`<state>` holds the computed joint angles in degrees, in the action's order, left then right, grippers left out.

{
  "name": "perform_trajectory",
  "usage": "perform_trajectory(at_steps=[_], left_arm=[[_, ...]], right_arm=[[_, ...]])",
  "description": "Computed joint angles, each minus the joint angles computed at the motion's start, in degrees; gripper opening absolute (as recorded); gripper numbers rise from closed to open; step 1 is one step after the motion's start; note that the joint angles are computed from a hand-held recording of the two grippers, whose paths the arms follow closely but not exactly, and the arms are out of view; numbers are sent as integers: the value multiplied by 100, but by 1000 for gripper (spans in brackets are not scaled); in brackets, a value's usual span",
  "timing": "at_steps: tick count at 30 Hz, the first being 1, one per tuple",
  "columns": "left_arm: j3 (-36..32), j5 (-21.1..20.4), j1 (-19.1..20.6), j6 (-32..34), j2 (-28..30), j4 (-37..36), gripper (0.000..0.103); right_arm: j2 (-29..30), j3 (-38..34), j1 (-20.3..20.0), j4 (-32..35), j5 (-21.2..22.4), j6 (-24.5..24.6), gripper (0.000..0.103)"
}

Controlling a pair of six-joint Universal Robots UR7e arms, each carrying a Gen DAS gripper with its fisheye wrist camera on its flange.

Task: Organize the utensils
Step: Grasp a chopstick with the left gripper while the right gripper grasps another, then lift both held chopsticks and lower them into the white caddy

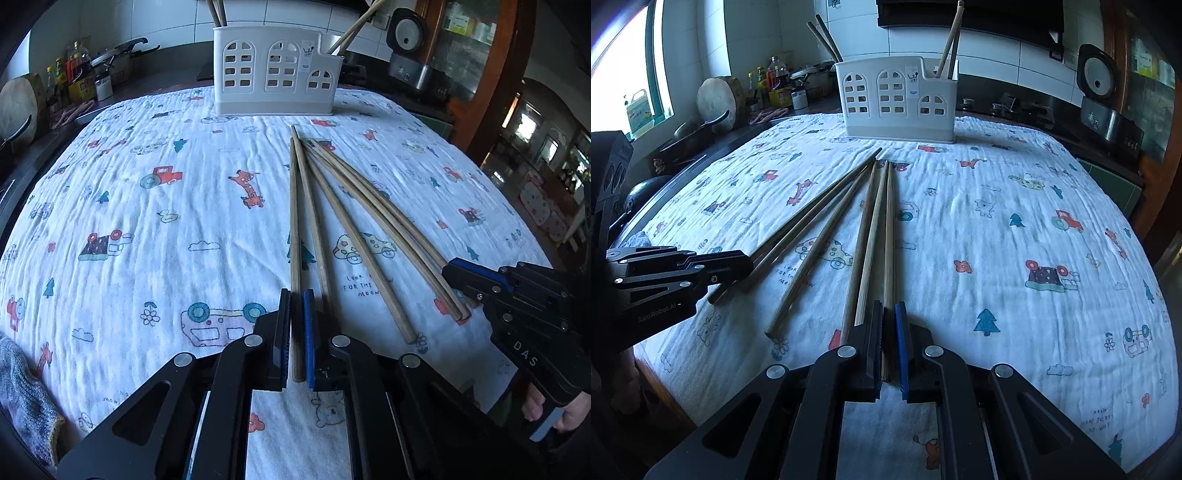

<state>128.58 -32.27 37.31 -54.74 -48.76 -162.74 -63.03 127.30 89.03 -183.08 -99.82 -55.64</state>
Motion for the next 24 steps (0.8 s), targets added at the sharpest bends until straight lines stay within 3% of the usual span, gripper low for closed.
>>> perform_trajectory(at_steps=[12, 17, 20, 24], left_arm=[[234, 727, -575, 175, -706, 74, 6], [68, 964, -531, 1051, -834, -452, 6], [-30, 904, -401, 1652, -853, -1036, 6], [-278, 769, -213, 2273, -894, -1267, 6]], right_arm=[[-557, -35, 283, -1, 618, -60, 7], [-553, -464, 593, 207, 817, 20, 7], [-448, -805, 774, 359, 826, 85, 7], [-271, -1357, 1030, 751, 742, 151, 7]])
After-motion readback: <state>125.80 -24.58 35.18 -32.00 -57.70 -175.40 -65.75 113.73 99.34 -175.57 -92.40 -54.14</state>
